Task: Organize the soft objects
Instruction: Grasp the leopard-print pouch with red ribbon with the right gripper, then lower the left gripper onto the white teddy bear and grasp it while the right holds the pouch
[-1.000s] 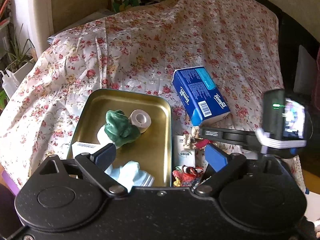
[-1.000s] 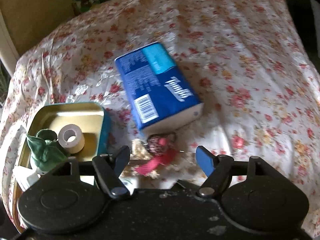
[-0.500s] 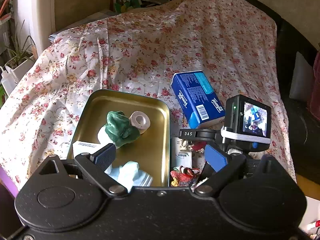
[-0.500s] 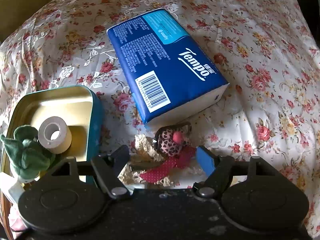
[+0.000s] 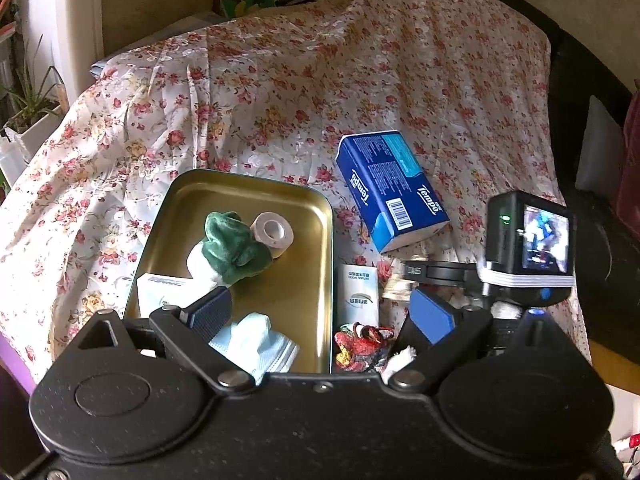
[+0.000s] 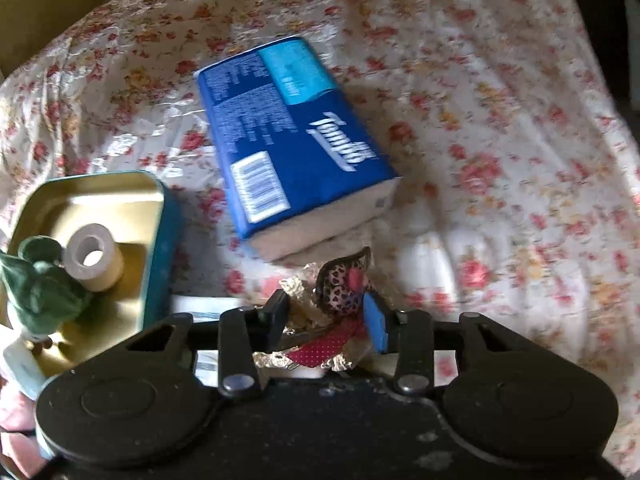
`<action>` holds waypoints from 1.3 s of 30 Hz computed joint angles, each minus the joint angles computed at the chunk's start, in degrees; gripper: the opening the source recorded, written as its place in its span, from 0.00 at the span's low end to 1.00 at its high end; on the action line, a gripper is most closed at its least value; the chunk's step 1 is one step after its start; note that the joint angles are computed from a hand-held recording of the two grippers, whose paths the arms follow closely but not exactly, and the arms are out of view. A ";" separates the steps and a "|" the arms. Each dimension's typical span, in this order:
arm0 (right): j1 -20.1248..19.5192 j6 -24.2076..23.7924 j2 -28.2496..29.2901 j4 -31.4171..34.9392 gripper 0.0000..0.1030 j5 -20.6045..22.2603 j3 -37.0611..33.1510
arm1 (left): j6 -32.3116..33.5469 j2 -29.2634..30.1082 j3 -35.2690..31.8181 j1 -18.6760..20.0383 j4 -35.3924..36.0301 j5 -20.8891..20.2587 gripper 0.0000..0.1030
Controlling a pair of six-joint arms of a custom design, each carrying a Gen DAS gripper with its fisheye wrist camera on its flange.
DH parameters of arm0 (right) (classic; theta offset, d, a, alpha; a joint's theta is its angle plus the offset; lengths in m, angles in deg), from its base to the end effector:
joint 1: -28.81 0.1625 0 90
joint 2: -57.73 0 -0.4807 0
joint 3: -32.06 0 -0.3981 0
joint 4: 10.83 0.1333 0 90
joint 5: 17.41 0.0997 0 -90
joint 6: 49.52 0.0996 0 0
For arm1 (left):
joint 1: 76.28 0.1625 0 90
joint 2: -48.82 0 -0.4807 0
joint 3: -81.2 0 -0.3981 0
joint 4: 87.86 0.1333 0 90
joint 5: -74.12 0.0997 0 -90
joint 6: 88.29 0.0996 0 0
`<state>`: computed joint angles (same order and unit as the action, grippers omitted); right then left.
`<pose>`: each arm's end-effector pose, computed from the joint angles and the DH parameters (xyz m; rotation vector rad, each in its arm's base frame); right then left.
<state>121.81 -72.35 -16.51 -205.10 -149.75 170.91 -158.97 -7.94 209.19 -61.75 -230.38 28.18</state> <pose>0.0884 -0.4210 0.2724 0.1949 -2.2436 0.6436 -0.3974 -0.3123 0.0878 0.2697 2.4788 -0.8438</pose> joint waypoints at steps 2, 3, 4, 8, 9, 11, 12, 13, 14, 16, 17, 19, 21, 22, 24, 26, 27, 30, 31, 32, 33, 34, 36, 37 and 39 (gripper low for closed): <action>-0.60 -0.52 -0.85 -2.06 0.31 -0.68 0.69 | 0.14 0.14 -0.10 0.03 0.00 -0.22 0.90; -0.94 -1.06 -0.98 -3.61 0.31 -1.15 1.00 | 0.24 0.21 -0.15 0.05 -0.02 -0.33 0.90; -1.22 -1.64 -0.89 -5.44 0.31 -1.97 1.23 | 0.42 0.33 -0.23 0.08 -0.03 -0.47 0.90; -2.65 -1.63 -1.14 -7.69 0.32 -4.17 0.86 | 1.00 0.83 -0.52 0.16 -0.12 -1.19 0.90; -3.13 -1.35 -1.61 -7.21 0.34 -3.92 0.72 | 1.23 0.90 -0.53 0.18 -0.30 -1.39 0.90; -4.01 -0.73 -2.24 -6.11 0.47 -3.38 0.50 | 1.64 1.15 -0.63 0.23 -0.49 -1.72 0.90; -4.46 -0.20 -2.34 -5.86 0.56 -3.38 0.37 | 1.71 1.27 -0.72 0.24 -0.34 -1.81 0.90; -4.97 0.23 -2.37 -5.37 0.57 -2.99 0.17 | 1.70 1.36 -0.79 0.24 -0.26 -1.87 0.90; -5.67 0.92 -2.66 -3.97 0.61 -2.35 -0.06 | 1.79 1.42 -0.83 0.26 -0.28 -2.00 0.90; -6.45 2.03 -2.50 -2.92 0.62 -1.98 -0.27 | 1.86 1.42 -0.87 0.34 -0.22 -2.14 0.90; -6.55 1.83 -2.24 -3.13 0.62 -2.04 -0.34 | 1.80 1.41 -0.89 0.39 -0.09 -2.13 0.90; -6.43 1.26 -1.91 -3.71 0.62 -1.87 -0.41 | 1.76 1.38 -0.91 0.48 -0.06 -2.22 0.90; -6.32 0.95 -1.91 -3.36 0.62 -1.51 -0.37 | 1.79 1.40 -0.92 0.54 -0.07 -2.38 0.90; -6.28 0.68 -2.05 -3.23 0.60 -1.49 -0.28 | 1.78 1.43 -0.93 0.55 -0.04 -2.45 0.90; -6.01 0.40 -2.18 -2.79 0.50 -1.77 -0.16 | 1.95 1.47 -0.99 0.59 0.05 -2.57 0.90; -5.89 0.03 -2.87 -2.47 0.46 -1.25 0.18 | 2.14 1.56 -1.02 0.55 0.12 -2.65 0.90; -5.79 0.16 -3.42 -2.07 0.46 -0.88 0.29 | 2.25 1.61 -1.03 0.56 0.12 -2.70 0.90; -5.15 1.18 -5.11 -1.19 0.41 -0.09 0.72 | 2.47 1.79 -1.06 0.62 -0.01 -2.95 0.90; -5.12 1.56 -5.74 -0.79 0.41 0.45 0.77 | 2.60 1.87 -1.10 0.65 -0.04 -3.06 0.90; -5.02 1.94 -6.36 -0.47 0.41 0.77 0.89 | 2.67 1.97 -1.19 0.67 0.03 -3.12 0.90; -4.88 2.34 -6.81 -0.43 0.41 0.82 1.00 | 2.79 2.10 -1.27 0.69 0.00 -3.16 0.90; -4.73 2.61 -7.29 -0.43 0.41 0.80 1.09 | 3.03 2.24 -1.33 0.68 -0.11 -3.25 0.90; -4.59 3.14 -8.60 -0.15 0.41 1.00 1.35 | 3.84 2.65 -1.50 0.69 -0.52 -3.57 0.90; -4.54 3.54 -9.55 0.28 0.41 1.16 1.55 | 4.28 2.93 -1.63 0.71 -0.64 -3.74 0.90; -4.52 4.05 -11.35 1.06 0.41 1.25 1.93 | 5.21 3.51 -1.92 0.75 -0.85 -4.18 0.90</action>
